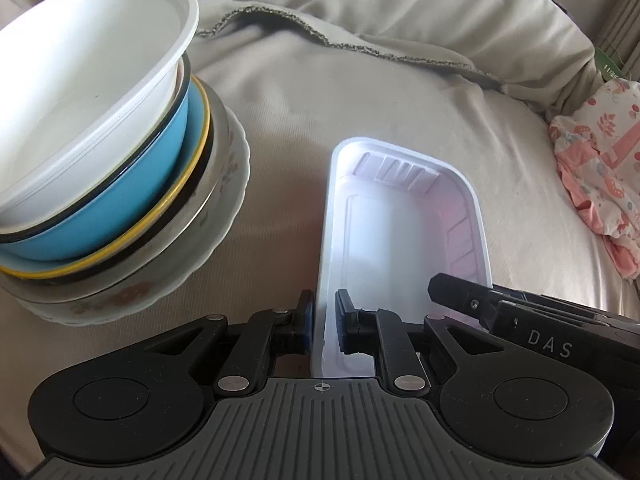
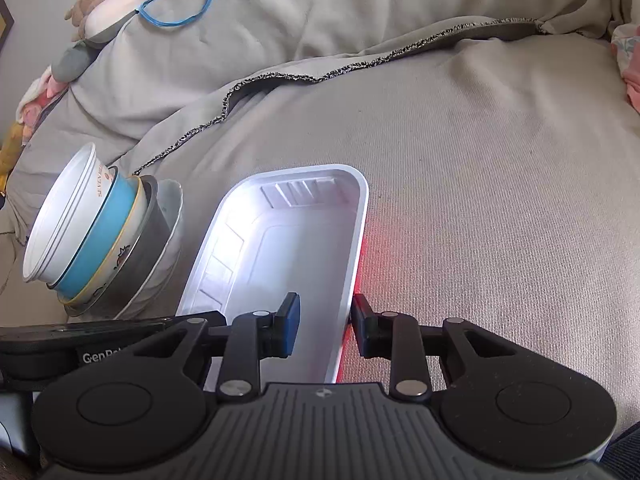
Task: Organize plates and bowls
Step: 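Lift the foil tray with both grippers toward the bowl stack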
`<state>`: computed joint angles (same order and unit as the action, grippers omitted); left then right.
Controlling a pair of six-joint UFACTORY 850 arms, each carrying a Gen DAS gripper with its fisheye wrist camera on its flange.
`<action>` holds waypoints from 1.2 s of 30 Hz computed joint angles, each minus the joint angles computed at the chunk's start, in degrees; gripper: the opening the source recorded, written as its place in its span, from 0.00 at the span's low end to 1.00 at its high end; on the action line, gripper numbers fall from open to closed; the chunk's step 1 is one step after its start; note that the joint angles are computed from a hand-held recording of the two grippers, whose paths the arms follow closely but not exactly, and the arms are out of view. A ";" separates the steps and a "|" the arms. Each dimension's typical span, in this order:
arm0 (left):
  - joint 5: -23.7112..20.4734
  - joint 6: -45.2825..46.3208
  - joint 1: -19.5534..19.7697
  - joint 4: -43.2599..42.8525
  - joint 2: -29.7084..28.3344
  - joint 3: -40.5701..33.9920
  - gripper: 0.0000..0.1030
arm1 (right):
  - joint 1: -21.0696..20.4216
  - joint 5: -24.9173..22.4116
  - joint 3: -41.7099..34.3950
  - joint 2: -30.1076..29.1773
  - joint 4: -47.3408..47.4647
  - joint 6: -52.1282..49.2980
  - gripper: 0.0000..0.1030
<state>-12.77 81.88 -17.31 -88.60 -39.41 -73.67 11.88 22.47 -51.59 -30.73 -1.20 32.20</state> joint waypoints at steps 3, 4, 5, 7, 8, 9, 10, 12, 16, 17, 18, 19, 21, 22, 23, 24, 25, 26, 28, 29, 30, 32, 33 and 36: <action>0.08 0.43 -0.09 -0.36 -0.07 -0.07 0.15 | -0.17 -1.30 -0.63 -0.39 -1.85 1.39 0.28; 0.17 -0.49 -0.13 0.57 -0.18 -0.19 0.15 | -0.14 -1.70 -0.81 -0.51 -1.86 1.22 0.28; 0.08 -1.55 -0.12 1.64 -0.34 -0.36 0.15 | -0.12 -1.89 -0.96 -0.52 -1.25 0.24 0.28; -0.11 -2.00 -0.08 2.00 -0.52 -0.48 0.15 | 0.00 -1.82 -0.86 -0.43 -0.53 -0.89 0.29; -0.13 -1.23 -0.07 1.43 -0.51 -0.44 0.15 | 0.03 -1.80 -0.81 -0.38 -0.41 -1.06 0.29; -0.19 -0.26 -0.06 0.74 -0.52 -0.41 0.15 | 0.07 -1.73 -0.73 -0.30 -0.43 -1.07 0.29; -0.28 0.85 -0.12 -0.10 -0.44 -0.33 0.15 | 0.10 -1.66 -0.65 -0.22 -0.25 -1.27 0.29; -0.65 3.92 -0.16 -2.56 -0.12 -0.07 0.15 | 0.15 -1.51 -0.50 -0.15 0.38 -1.82 0.29; -3.57 17.04 0.27 -14.01 2.21 2.11 0.15 | 1.09 -1.38 0.30 1.52 8.42 -8.29 0.29; -4.66 21.70 0.54 -18.30 3.28 3.12 0.15 | 1.59 -0.42 0.93 2.47 11.71 -11.69 0.29; -5.82 24.48 0.94 -21.08 4.44 4.05 0.15 | 2.14 0.42 1.54 3.60 14.86 -14.75 0.29; -7.10 26.55 1.46 -23.34 5.69 5.00 0.15 | 2.74 1.24 2.03 4.75 17.60 -17.39 0.29; -10.14 31.62 2.76 -28.61 8.31 6.94 0.15 | 3.96 3.04 2.91 7.38 21.64 -21.73 0.29; -12.13 34.96 3.58 -32.12 9.69 8.09 0.15 | 4.65 3.97 3.15 8.61 23.25 -23.89 0.29; -13.99 37.57 4.51 -34.99 11.13 9.22 0.15 | 5.31 4.75 3.18 9.78 24.42 -25.79 0.29; -15.13 39.03 5.26 -36.77 12.17 9.84 0.16 | 5.97 5.30 2.84 10.62 25.20 -27.26 0.29; -16.08 40.25 6.14 -38.42 13.10 10.44 0.17 | 6.58 5.46 2.11 11.09 25.71 -28.64 0.29; -16.72 40.63 7.15 -39.31 13.87 10.82 0.17 | 7.16 5.17 0.84 11.19 25.92 -30.20 0.29; -17.55 40.95 9.24 -40.53 14.78 11.27 0.18 | 8.29 3.84 -2.33 10.33 26.01 -32.86 0.29; -17.79 41.34 10.30 -41.32 14.95 11.45 0.18 | 8.85 2.99 -4.15 9.45 25.74 -33.49 0.29; -17.87 41.76 11.30 -42.21 14.89 11.44 0.17 | 9.37 2.08 -5.99 8.37 24.92 -33.56 0.29; -17.53 41.59 13.16 -42.87 14.08 10.69 0.17 | 10.42 -0.13 -9.79 5.91 23.08 -33.12 0.29; -17.36 40.44 14.08 -42.24 13.55 10.15 0.17 | 10.76 -1.44 -11.80 4.48 21.63 -32.47 0.29; -17.59 36.81 16.74 -39.28 11.91 8.84 0.18 | 11.64 -5.52 -17.75 0.02 18.90 -31.12 0.29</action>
<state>-30.36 118.69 -0.57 -127.88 -27.50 -64.83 23.52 16.95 -69.34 -30.71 17.70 1.08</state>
